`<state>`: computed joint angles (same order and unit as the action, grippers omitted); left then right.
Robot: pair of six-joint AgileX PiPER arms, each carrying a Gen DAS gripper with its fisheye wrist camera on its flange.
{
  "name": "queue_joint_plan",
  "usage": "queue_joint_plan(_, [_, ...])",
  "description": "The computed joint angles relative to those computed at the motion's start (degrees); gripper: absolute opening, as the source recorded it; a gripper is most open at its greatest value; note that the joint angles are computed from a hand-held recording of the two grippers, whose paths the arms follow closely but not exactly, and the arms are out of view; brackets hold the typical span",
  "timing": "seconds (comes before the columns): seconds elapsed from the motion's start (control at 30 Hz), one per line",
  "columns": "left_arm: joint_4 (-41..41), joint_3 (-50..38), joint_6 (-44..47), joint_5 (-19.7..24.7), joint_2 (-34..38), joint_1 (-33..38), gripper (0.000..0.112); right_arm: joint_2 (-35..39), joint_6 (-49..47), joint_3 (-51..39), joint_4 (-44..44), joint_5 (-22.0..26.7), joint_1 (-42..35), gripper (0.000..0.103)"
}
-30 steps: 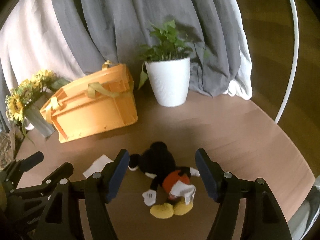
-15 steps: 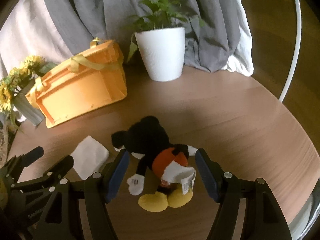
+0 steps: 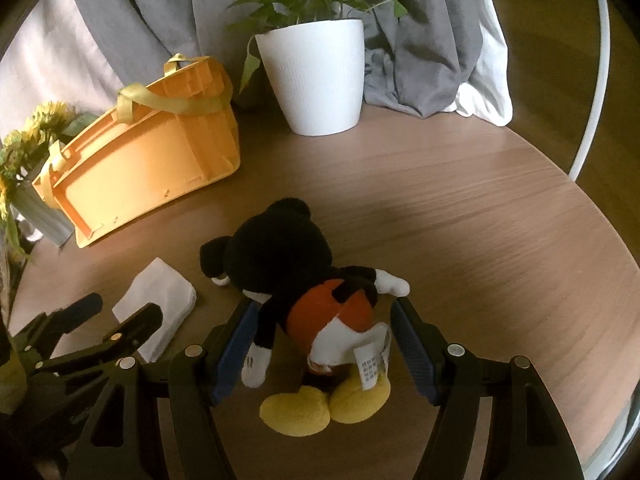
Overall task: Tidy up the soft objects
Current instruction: 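Grasp the white cloth with the left tool while the right tool grasps the Mickey plush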
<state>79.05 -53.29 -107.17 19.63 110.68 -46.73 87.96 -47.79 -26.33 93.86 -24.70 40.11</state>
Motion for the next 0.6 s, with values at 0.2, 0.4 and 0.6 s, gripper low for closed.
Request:
queue_joint_plan(0.2, [-3.2,-1.7,2.7,0.1,2.1,-0.1,0.077,1.3,2.4,-0.2,-2.5,1.5,-1.0,0.07])
queue_joint_plan(0.4, [-2.4,-2.1,2.2,2.0,2.7,-1.0,0.069,1.7,2.9,-0.3,-3.2,2.3,-1.5,0.069])
queue_joint_plan(0.6, [0.2,-1.1,-0.2,2.5,2.0,-1.5,0.039,1.8,3.8,-0.1,-4.6,2.9,-1.4,0.055])
